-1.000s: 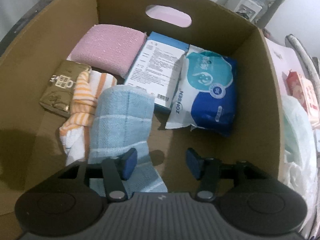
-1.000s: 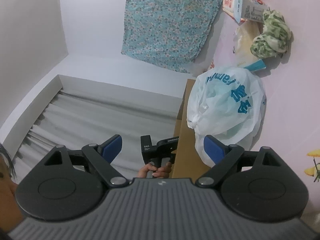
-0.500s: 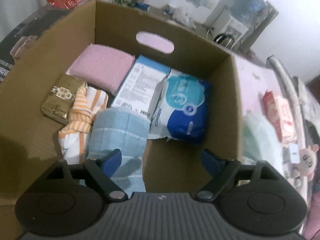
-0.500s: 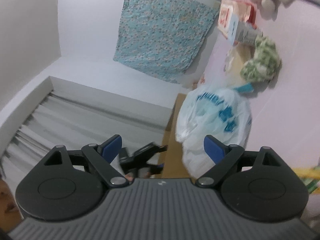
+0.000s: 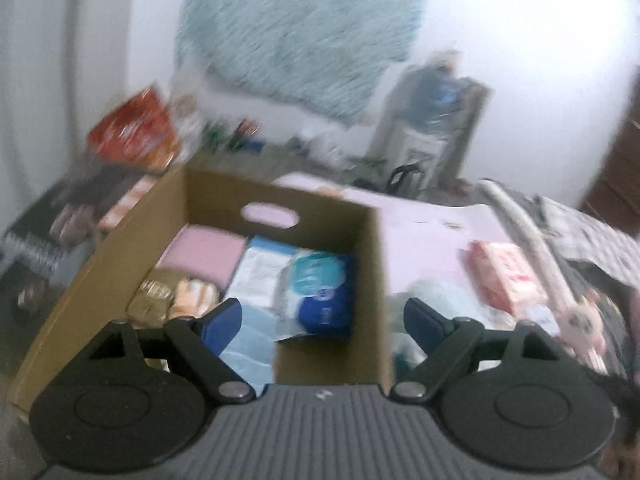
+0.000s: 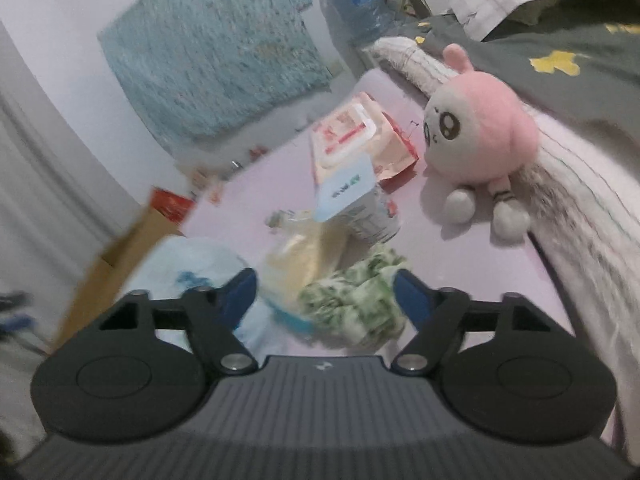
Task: Organize soft objects
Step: 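Move both grippers back toward the items on the bed, then grasp the green scrunchie with the left gripper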
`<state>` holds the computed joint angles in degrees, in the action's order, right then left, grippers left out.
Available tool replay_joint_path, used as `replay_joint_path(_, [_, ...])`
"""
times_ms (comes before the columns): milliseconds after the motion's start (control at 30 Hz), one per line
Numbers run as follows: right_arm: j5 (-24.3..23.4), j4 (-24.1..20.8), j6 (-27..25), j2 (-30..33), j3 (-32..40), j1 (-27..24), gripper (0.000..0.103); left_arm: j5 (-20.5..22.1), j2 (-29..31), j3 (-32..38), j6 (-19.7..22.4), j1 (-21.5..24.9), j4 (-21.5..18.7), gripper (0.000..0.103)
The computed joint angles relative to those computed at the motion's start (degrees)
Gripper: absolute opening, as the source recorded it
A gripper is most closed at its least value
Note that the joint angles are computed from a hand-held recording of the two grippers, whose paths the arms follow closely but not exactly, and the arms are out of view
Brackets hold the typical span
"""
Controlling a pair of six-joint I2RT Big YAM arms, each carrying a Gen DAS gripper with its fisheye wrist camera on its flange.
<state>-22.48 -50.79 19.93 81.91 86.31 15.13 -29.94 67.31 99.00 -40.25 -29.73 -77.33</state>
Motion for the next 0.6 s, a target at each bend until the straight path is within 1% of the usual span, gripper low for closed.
replay_joint_path(67, [2.76, -2.01, -3.04, 2.55, 1.99, 1.05, 0.050, -2.03, -0.29, -0.68, 1.90, -3.92, 1.78, 0.090])
replay_joint_path(100, [4.20, -3.17, -4.39, 3.71, 2.84, 1.52, 0.047, -2.39, -0.35, -1.05, 2.59, -5.66, 2.78, 0.090])
replay_joint_path(133, [5.65, -4.46, -5.54, 4.81, 3.56, 1.98, 0.039, -1.97, -0.32, -1.54, 3.73, -7.24, 4.07, 0.090])
replay_joint_path(167, [6.73, -5.73, -6.73, 5.54, 3.90, 2.37, 0.029, -1.65, -0.19, -1.81, 4.43, -8.38, 4.82, 0.090])
replay_joint_path(200, [7.53, -6.80, -7.88, 6.14, 4.03, 2.79, 0.024, -1.50, -0.08, -2.28, 5.18, -9.58, 5.91, 0.089])
replay_joint_path(233, [8.12, -7.63, -8.94, 6.28, 3.94, 3.04, 0.022, -1.62, 0.17, -2.66, 5.97, -10.88, 6.74, 0.089])
replay_joint_path(367, [7.91, -9.19, -12.75, 4.29, 2.50, 3.27, 0.018, -2.31, 1.49, -3.70, 9.30, -14.65, 8.84, 0.089])
replay_joint_path(500, [6.57, -12.04, -15.33, 1.34, 0.66, 3.03, 0.018, 1.19, 2.20, -5.33, 9.73, -15.95, 10.60, 0.089])
replay_joint_path(600, [3.34, -14.45, -14.88, -1.23, -1.12, 2.21, 0.018, 3.73, 3.12, -6.20, 10.83, -17.14, 11.41, 0.089])
